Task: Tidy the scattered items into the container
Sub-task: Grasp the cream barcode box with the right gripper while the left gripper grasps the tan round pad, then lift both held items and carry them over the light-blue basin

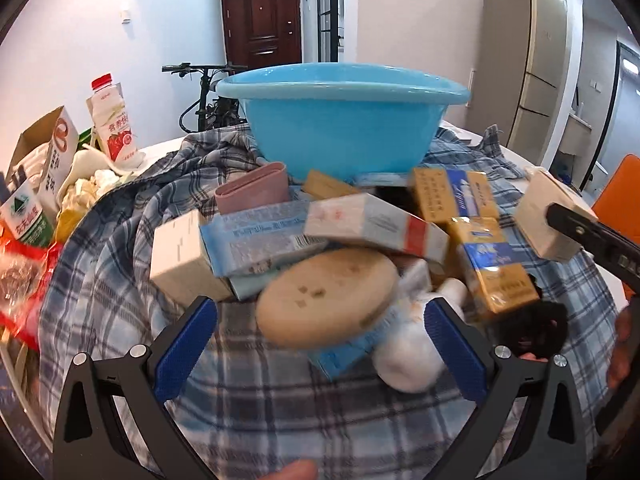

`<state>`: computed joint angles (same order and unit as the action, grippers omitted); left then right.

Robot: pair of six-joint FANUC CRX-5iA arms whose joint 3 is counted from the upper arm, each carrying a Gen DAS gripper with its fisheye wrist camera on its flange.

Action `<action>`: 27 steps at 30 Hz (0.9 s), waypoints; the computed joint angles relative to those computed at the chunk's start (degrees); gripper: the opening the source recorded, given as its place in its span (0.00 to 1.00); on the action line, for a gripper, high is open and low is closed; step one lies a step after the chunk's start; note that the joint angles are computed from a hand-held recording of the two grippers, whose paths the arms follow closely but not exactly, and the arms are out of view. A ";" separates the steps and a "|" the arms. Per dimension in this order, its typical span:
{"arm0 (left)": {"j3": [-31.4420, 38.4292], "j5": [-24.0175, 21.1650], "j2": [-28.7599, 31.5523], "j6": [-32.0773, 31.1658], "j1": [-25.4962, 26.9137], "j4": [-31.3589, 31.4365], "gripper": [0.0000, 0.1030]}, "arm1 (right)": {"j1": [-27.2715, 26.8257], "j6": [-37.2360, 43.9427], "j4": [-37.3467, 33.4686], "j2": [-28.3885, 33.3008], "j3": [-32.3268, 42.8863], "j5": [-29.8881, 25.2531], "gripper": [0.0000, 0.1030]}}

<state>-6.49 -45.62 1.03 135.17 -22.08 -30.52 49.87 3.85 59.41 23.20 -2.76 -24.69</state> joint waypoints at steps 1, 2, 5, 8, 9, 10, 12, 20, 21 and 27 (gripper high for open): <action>-0.46 0.94 -0.08 -0.81 1.00 1.40 1.00 | -0.19 -0.30 0.19 -0.05 -0.17 0.48 0.65; -1.88 3.47 -0.47 -3.13 2.95 4.91 1.00 | -0.35 -0.37 0.15 -0.02 -0.26 0.88 0.65; -7.20 10.68 -1.46 -12.29 8.24 17.85 0.99 | -0.73 -0.98 0.46 -0.11 -0.70 1.98 0.65; -7.95 11.34 -0.51 -14.14 9.36 21.06 0.98 | -0.97 -0.76 0.10 -0.14 -0.92 2.88 0.65; -7.92 11.30 -0.39 -13.65 9.42 20.87 0.96 | -1.00 -0.57 -0.01 -0.11 -0.92 2.97 0.65; -8.70 12.71 -0.61 -14.57 9.80 22.23 0.92 | -1.02 -0.62 0.06 -0.09 -0.94 3.08 0.65; -11.36 16.19 -1.69 -16.99 11.27 26.51 0.89 | -1.19 -1.08 0.37 -0.11 -1.15 3.64 0.65; -12.60 16.63 -1.30 -21.19 12.59 31.97 0.88 | -0.78 1.93 -2.53 0.36 -0.36 3.94 0.65; -12.16 16.09 -1.00 -20.87 12.36 31.37 0.88 | -0.76 1.68 -2.18 0.33 -0.43 3.94 0.65; -12.29 18.26 -2.46 -15.78 11.35 25.84 0.77 | -0.56 2.19 -2.57 0.32 -0.33 3.82 0.65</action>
